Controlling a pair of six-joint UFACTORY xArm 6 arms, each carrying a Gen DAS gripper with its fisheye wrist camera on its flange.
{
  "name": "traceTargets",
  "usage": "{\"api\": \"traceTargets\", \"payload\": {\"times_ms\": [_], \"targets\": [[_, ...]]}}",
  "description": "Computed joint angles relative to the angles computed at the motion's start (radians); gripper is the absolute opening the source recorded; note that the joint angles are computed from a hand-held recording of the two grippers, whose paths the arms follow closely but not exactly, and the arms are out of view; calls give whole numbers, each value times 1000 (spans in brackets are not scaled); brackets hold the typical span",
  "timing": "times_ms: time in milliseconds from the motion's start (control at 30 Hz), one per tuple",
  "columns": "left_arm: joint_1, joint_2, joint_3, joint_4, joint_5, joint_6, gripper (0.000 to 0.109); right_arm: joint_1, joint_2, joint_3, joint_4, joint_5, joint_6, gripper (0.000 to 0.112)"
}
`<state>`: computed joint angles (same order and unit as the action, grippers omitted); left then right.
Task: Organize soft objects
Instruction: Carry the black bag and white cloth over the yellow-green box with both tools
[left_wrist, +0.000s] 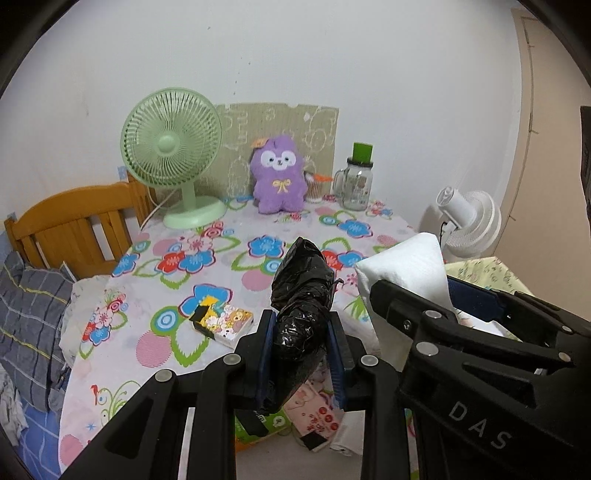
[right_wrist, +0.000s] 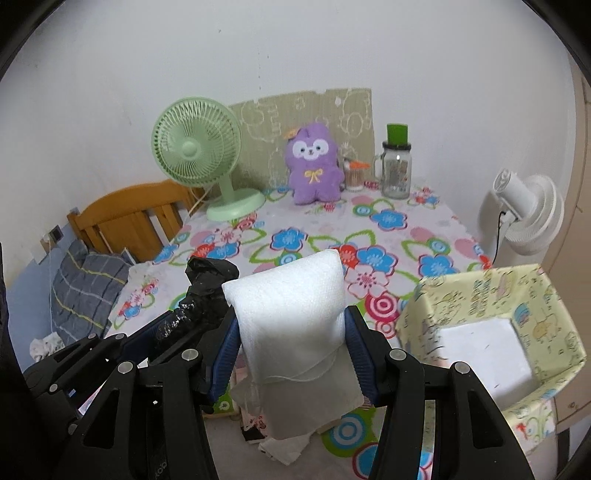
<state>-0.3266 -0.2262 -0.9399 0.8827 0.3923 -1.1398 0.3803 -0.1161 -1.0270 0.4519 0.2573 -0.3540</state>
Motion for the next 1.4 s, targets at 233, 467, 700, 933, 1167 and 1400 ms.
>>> {"api": "traceTargets", "payload": {"times_ms": [233,467,700,933,1167,1400], "targets": [[-50,-15,-30,47,54,-44,26,-24,-59,22,29,5,-36,58],[-104,5,-77,92,107,-96,26,-55,-90,30,92,15,-115,58],[-150,54,-140,106,147,-128,26,-105,-98,18,191,47,-232,58],[-197,137,-233,103,182,-126,26,-173,-86,-8,285,90,-341,58],[-241,236,-336,100,191,-108,26,-246,-59,-40,335,125,-406,58],[-272,339,-444,68,196,-84,26,-314,-24,-67,357,143,-451,58]]}}
